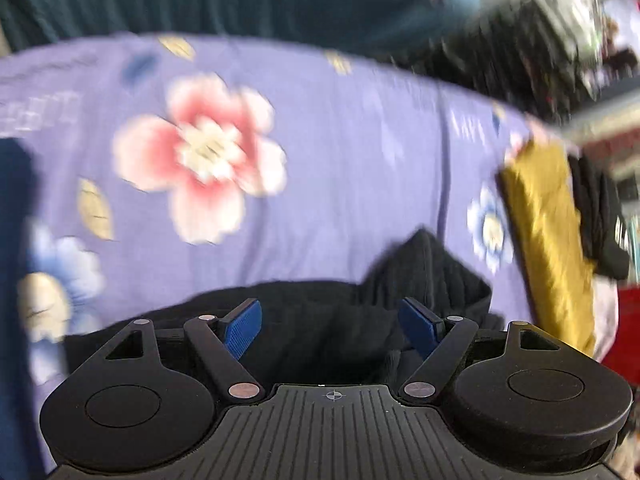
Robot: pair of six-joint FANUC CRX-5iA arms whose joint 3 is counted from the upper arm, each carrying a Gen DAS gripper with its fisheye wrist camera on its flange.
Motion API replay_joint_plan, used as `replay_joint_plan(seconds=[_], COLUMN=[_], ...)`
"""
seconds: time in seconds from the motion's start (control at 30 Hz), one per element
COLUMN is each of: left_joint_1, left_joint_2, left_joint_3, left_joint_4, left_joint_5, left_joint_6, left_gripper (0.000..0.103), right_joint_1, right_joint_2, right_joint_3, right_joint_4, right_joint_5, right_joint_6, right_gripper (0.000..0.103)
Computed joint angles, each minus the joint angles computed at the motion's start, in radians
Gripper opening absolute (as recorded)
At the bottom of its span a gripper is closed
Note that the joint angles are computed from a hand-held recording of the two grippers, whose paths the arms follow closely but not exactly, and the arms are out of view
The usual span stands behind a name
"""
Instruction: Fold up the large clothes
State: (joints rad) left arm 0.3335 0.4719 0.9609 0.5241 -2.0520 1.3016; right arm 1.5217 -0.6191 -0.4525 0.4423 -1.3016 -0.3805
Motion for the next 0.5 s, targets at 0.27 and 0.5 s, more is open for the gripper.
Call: replay_joint_plan(seconds=[0.27, 0.5], left_joint_1=[-0.081, -0.071], left_joint_2=[-0.031, -0.096], left_joint_3=[-0.116, -0.265], left_joint_4=[-0.07, -0.041], left_joint_5=[-0.06, -0.103], left_joint_6=[-0.186, -0.247], left_gripper=[0.103, 0.103], right_joint_1=[0.011, -0.029], right_joint_2=[0.008, 0.138], right_joint_3=[-0.055, 0.067], right_joint_4=[-0.011, 0.047], right_joint_5=[0.025, 0.087], right_joint_6=[-0.065, 0.365], right_gripper=[0.083, 0.088])
